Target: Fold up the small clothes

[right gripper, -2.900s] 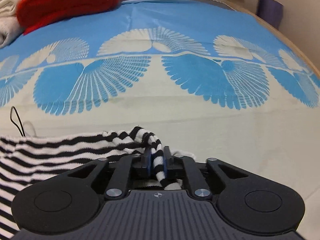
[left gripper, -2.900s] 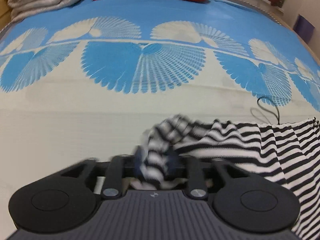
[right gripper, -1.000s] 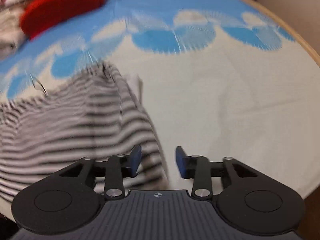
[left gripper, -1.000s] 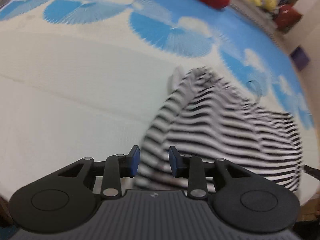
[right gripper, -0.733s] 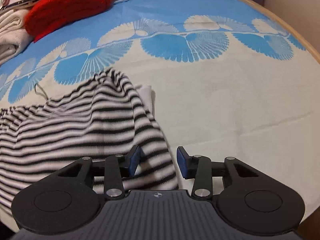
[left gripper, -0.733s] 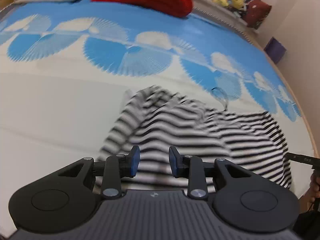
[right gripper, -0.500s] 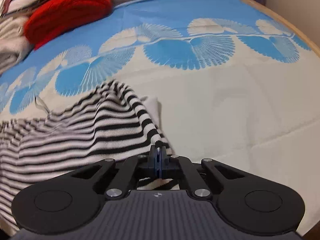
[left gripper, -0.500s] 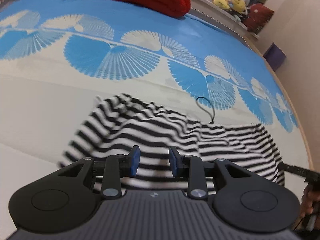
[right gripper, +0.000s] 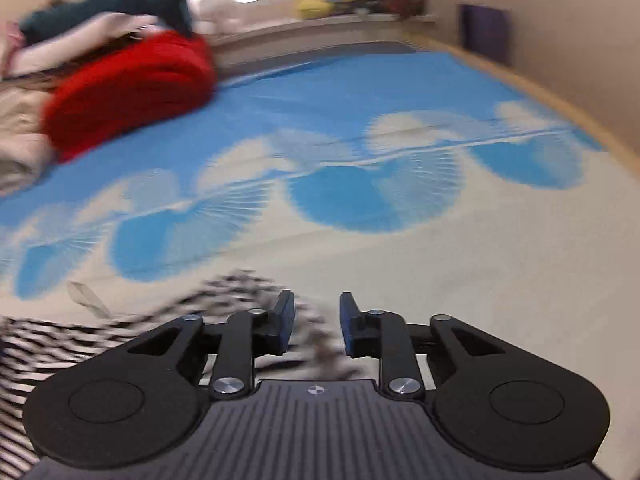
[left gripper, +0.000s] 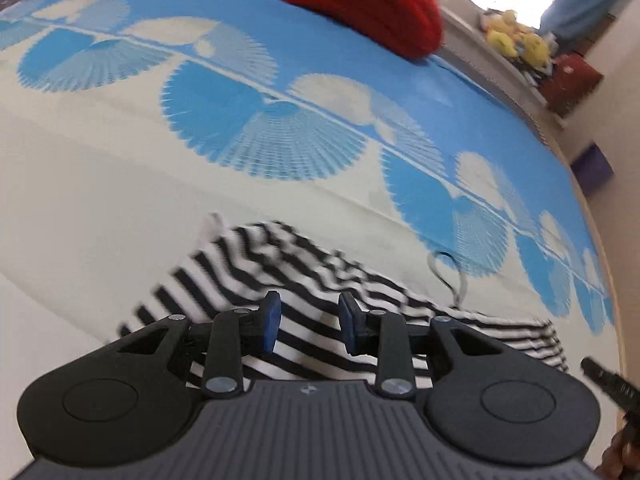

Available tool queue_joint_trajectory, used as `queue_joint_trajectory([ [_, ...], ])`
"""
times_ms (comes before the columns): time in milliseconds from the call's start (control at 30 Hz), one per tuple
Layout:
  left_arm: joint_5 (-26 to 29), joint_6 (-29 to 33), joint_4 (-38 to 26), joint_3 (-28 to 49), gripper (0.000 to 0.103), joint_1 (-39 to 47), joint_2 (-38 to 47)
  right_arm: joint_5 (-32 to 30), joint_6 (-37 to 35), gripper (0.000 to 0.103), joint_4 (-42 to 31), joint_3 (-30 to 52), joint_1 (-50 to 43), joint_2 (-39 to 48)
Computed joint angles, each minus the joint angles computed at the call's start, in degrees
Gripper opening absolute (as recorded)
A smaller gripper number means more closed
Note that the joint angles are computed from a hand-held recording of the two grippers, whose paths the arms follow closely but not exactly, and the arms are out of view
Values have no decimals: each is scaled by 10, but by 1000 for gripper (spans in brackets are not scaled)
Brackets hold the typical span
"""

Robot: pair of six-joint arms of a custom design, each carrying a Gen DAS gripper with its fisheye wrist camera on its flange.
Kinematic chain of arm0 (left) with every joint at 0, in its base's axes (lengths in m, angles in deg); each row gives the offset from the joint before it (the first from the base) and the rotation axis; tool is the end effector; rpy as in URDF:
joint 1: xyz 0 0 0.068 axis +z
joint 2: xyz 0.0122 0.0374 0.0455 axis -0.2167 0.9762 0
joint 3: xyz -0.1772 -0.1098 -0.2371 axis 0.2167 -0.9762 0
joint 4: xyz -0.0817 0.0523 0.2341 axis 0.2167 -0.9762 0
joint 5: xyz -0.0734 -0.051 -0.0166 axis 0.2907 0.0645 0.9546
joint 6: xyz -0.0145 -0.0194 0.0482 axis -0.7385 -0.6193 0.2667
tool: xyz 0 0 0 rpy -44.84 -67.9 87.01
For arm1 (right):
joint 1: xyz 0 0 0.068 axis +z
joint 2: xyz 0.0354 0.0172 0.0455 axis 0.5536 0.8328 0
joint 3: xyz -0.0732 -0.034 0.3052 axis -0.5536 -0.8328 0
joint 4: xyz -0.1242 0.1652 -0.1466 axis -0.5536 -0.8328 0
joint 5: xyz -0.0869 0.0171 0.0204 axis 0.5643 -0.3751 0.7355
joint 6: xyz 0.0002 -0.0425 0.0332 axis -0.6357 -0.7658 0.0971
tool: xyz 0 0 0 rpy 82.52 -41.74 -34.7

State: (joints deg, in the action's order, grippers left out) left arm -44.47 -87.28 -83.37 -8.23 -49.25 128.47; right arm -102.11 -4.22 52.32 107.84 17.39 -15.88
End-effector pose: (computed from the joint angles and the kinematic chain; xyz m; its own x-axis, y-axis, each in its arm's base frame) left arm 0.1871 -0.1259 0.2008 -0.6909 -0.5451 -0.4749 -0.4091 0.8363 -0.3649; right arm 0.1953 -0.0439 0.2367 -0.6930 0.0341 -0.7201 -0.0876 0.9875 0.1312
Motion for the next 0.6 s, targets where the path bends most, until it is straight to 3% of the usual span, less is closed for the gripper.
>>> queue_joint_trajectory([
  [167, 108, 23, 50, -39, 36, 86, 50, 31, 75, 26, 8, 10, 80, 96],
  [267, 147, 48, 98, -74, 36, 124, 34, 97, 96, 27, 24, 15, 114, 147],
  [367, 145, 64, 62, -86, 37, 132, -41, 117, 126, 27, 29, 17, 131, 155],
  [500, 178, 102, 6, -114, 46, 167, -170, 140, 115, 30, 23, 1, 150, 85],
  [600, 226, 139, -64, -129, 48, 229, -239, 83, 72, 31, -13, 0, 110, -4],
])
